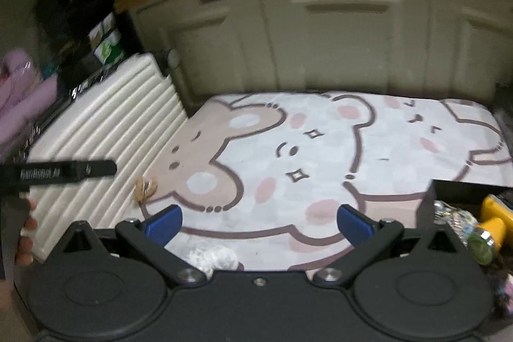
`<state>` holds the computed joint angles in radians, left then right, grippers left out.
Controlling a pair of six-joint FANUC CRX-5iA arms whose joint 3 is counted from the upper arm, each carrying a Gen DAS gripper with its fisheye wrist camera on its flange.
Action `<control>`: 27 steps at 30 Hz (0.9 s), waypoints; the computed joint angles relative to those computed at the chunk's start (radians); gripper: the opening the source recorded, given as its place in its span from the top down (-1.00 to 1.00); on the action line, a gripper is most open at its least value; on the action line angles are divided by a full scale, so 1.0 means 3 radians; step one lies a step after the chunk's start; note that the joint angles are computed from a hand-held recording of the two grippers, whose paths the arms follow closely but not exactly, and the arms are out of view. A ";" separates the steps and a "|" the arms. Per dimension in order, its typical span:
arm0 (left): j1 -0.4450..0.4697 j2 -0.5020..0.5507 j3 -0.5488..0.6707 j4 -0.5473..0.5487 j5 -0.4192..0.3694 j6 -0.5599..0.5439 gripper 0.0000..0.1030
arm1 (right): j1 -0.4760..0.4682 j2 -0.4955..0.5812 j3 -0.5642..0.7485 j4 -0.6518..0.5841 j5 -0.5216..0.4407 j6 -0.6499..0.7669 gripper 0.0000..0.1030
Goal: Organize objects
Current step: 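Grasp the tan plush keychain with left tool while right tool grasps white yarn ball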
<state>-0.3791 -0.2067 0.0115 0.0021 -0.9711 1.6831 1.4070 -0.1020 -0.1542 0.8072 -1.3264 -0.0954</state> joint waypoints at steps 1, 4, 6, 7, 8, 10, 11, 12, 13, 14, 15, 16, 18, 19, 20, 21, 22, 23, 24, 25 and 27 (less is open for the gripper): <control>0.0024 0.0011 -0.0009 0.0005 0.0014 0.0027 -1.00 | -0.0032 0.0046 0.0042 -0.0067 0.0028 0.0163 -1.00; 0.0076 0.0069 0.0012 -0.0059 0.0016 0.0195 -1.00 | -0.0108 0.0190 0.0152 -0.0208 0.0092 0.0766 -1.00; 0.0094 0.0132 0.0063 -0.0140 -0.0024 0.0337 -0.97 | -0.0162 0.0243 0.0196 -0.0328 0.0176 0.0999 -1.00; 0.0106 0.0167 0.0086 -0.0162 -0.0045 0.0402 -0.97 | -0.0188 0.0245 0.0200 -0.0382 0.0227 0.1071 -1.00; 0.0115 0.0204 0.0110 -0.0187 -0.0079 0.0471 -0.96 | -0.0221 0.0256 0.0209 -0.0446 0.0290 0.1161 -1.00; 0.0111 0.0301 0.0190 -0.0253 -0.0171 0.0647 -0.83 | -0.0285 0.0283 0.0244 -0.0587 0.0380 0.1320 -1.00; 0.0111 0.0345 0.0222 -0.0268 -0.0207 0.0716 -0.73 | -0.0321 0.0296 0.0264 -0.0666 0.0425 0.1369 -1.00; 0.0110 0.0401 0.0261 -0.0272 -0.0254 0.0775 -0.69 | -0.0362 0.0307 0.0285 -0.0761 0.0482 0.1412 -0.99; 0.0102 0.0441 0.0284 -0.0283 -0.0280 0.0812 -0.68 | -0.0403 0.0314 0.0293 -0.0846 0.0544 0.1448 -0.94; 0.0082 0.0491 0.0321 -0.0314 -0.0314 0.0846 -0.66 | -0.0435 0.0324 0.0297 -0.0906 0.0594 0.1481 -0.90; 0.0061 0.0532 0.0353 -0.0354 -0.0337 0.0872 -0.65 | -0.0462 0.0342 0.0307 -0.0961 0.0631 0.1519 -0.88; 0.0038 0.0575 0.0385 -0.0401 -0.0357 0.0896 -0.64 | -0.0490 0.0367 0.0323 -0.1014 0.0662 0.1568 -0.87; 0.0018 0.0634 0.0405 -0.0440 -0.0346 0.0904 -0.56 | -0.0542 0.0420 0.0373 -0.1150 0.0707 0.1717 -0.87; 0.0013 0.0662 0.0417 -0.0463 -0.0342 0.0912 -0.52 | -0.0563 0.0441 0.0389 -0.1202 0.0727 0.1778 -0.88; -0.0004 0.0686 0.0433 -0.0510 -0.0343 0.0939 -0.47 | -0.0586 0.0462 0.0402 -0.1256 0.0753 0.1849 -0.87; -0.0028 0.0723 0.0465 -0.0578 -0.0352 0.0971 -0.46 | -0.0603 0.0468 0.0405 -0.1299 0.0779 0.1910 -0.87; -0.0045 0.0754 0.0489 -0.0617 -0.0368 0.0992 -0.45 | -0.0621 0.0477 0.0413 -0.1338 0.0796 0.1963 -0.86; -0.0054 0.0790 0.0508 -0.0633 -0.0379 0.1000 -0.42 | -0.0638 0.0493 0.0425 -0.1382 0.0806 0.2017 -0.85; -0.0058 0.0827 0.0526 -0.0637 -0.0395 0.1005 -0.40 | -0.0652 0.0507 0.0436 -0.1410 0.0811 0.2053 -0.81; -0.0062 0.0862 0.0543 -0.0644 -0.0410 0.1012 -0.38 | -0.0667 0.0521 0.0442 -0.1437 0.0820 0.2090 -0.78; -0.0065 0.0922 0.0568 -0.0665 -0.0437 0.1049 -0.34 | -0.0704 0.0528 0.0446 -0.1510 0.0861 0.2170 -0.69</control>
